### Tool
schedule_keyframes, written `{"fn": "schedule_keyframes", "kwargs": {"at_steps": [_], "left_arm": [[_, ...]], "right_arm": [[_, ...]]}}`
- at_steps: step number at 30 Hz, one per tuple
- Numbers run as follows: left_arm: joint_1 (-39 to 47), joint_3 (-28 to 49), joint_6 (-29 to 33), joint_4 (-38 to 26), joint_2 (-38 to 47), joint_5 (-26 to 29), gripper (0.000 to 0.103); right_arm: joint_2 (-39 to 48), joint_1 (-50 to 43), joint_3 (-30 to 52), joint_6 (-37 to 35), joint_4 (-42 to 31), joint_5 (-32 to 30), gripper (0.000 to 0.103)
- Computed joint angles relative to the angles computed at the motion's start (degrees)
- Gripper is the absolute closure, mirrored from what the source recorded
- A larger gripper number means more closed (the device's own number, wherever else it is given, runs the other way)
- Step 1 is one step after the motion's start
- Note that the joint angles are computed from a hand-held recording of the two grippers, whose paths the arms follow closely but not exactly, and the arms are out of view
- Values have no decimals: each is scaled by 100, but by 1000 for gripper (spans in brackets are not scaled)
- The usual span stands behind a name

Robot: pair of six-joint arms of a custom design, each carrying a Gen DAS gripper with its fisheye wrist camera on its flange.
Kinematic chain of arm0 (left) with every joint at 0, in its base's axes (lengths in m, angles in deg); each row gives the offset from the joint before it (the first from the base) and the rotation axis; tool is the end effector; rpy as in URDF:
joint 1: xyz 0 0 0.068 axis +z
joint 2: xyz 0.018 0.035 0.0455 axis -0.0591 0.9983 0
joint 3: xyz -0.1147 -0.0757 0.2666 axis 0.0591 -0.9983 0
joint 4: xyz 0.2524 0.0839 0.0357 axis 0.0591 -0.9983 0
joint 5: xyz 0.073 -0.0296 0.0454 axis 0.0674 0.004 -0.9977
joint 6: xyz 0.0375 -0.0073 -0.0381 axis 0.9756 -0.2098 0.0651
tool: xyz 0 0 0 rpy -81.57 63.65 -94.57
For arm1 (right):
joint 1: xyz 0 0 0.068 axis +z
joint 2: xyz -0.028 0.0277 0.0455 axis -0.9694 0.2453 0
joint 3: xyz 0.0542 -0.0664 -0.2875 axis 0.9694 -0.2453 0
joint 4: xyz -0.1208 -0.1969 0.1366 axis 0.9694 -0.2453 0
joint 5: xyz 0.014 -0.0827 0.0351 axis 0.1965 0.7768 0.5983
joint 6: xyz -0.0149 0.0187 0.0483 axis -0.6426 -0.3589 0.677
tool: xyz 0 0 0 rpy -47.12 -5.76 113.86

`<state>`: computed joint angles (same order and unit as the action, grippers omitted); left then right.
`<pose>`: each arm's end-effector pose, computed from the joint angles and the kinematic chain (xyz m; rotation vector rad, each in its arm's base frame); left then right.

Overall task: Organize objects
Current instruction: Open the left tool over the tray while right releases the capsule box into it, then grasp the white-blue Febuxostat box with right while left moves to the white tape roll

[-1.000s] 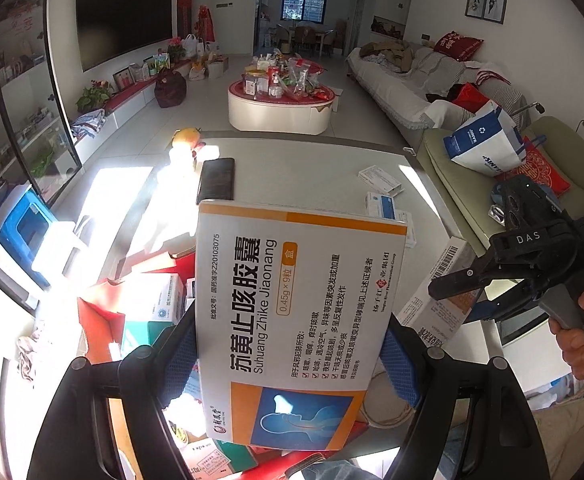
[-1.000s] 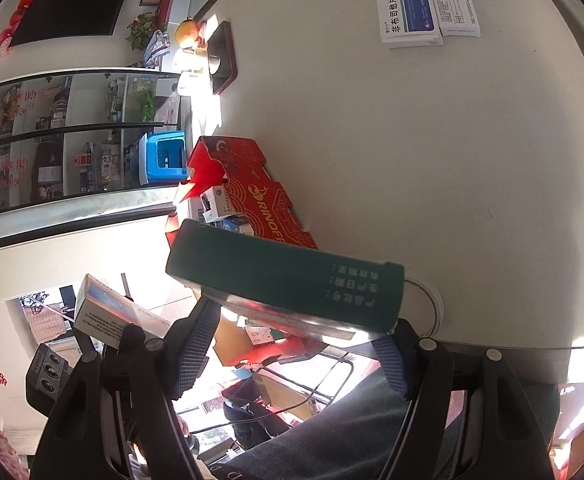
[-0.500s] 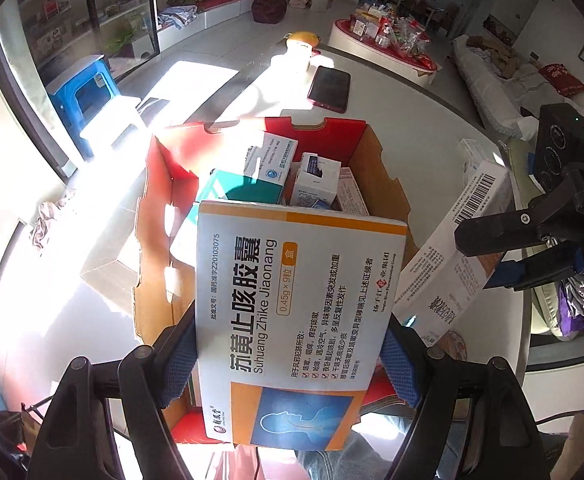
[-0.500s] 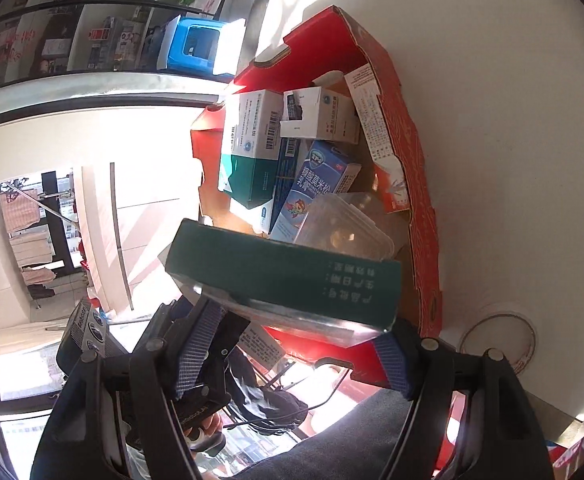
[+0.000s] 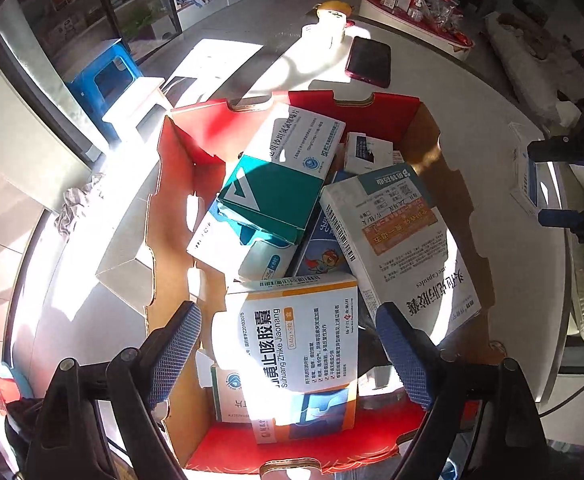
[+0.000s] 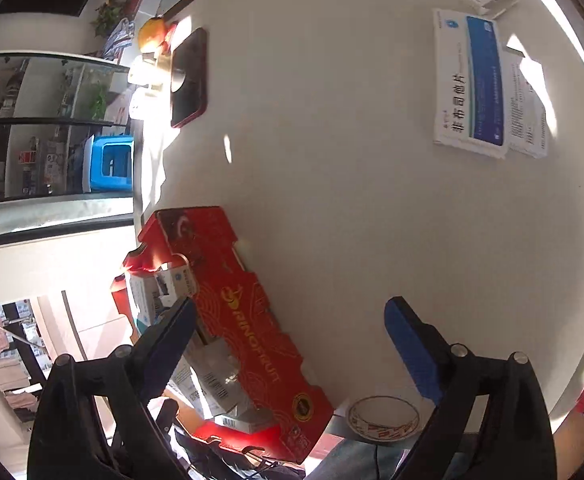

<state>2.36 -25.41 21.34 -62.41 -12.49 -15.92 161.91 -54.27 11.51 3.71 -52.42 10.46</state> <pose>0.1387 0.0143 0.2214 -0.2852 2.8035 0.0104 0.2409 0.1094 0.2889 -0.6835 -2.9577 -0.6924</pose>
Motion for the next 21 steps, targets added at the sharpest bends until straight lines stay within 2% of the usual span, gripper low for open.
{"fn": "schedule_keyframes", "kwargs": {"at_steps": [4, 9, 13, 21], "left_arm": [[-750, 431, -349, -155, -49, -137, 11], [-2105, 1160, -890, -289, 389, -92, 10], [-3082, 1589, -1466, -250, 886, -80, 9], [-3867, 1827, -2111, -346, 1384, -33, 9]], "right_arm": [[105, -1373, -215, -704, -229, 606, 6], [645, -2116, -221, -1121, 248, 772, 6], [1079, -2125, 36, -1262, 706, 601, 6], [2100, -1229, 1034, -2386, 718, 1632, 3]]}}
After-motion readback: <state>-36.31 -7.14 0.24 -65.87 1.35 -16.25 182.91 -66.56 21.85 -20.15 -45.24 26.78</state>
